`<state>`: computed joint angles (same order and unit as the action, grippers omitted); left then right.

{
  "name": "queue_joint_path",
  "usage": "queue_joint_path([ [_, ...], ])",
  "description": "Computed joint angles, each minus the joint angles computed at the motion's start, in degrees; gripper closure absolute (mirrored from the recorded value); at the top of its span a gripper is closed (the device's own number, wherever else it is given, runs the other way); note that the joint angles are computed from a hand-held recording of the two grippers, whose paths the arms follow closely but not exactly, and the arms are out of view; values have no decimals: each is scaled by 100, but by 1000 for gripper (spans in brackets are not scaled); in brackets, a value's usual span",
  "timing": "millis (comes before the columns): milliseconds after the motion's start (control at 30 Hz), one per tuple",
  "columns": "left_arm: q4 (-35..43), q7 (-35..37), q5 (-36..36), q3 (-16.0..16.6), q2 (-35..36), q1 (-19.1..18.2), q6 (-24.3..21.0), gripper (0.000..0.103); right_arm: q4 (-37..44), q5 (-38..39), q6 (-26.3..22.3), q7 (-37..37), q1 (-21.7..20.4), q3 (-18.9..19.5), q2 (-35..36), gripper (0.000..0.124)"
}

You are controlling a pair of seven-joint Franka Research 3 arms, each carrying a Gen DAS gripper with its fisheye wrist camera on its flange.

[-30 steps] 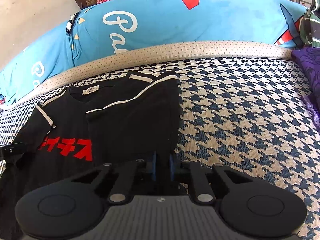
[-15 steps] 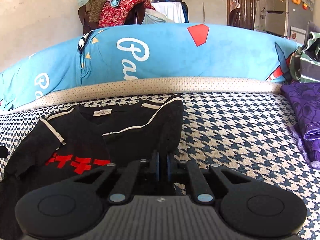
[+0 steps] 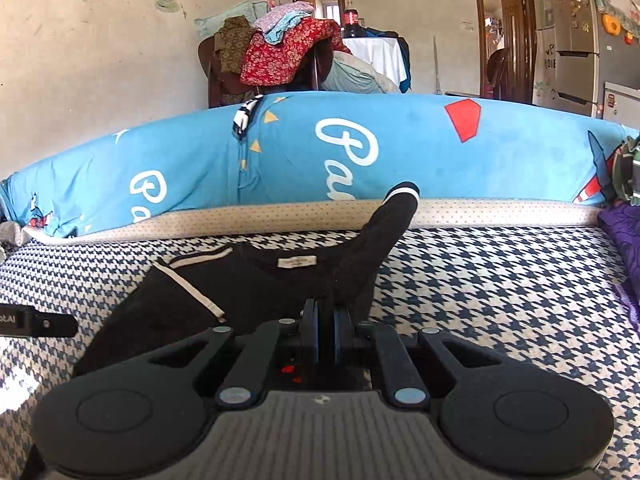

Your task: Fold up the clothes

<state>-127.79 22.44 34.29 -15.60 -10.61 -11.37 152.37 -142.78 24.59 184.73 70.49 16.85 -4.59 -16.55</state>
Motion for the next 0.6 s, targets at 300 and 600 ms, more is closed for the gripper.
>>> queue_joint_path([
  [300,-346,-451,-126,122,-413,301,94,0,912,1360,-225,-1192,2577,-1490,538,115],
  [600,-389,-513,-399,161,-454,401,90,0,1185,1456,-514,-1364,2282,-644,1233,112],
])
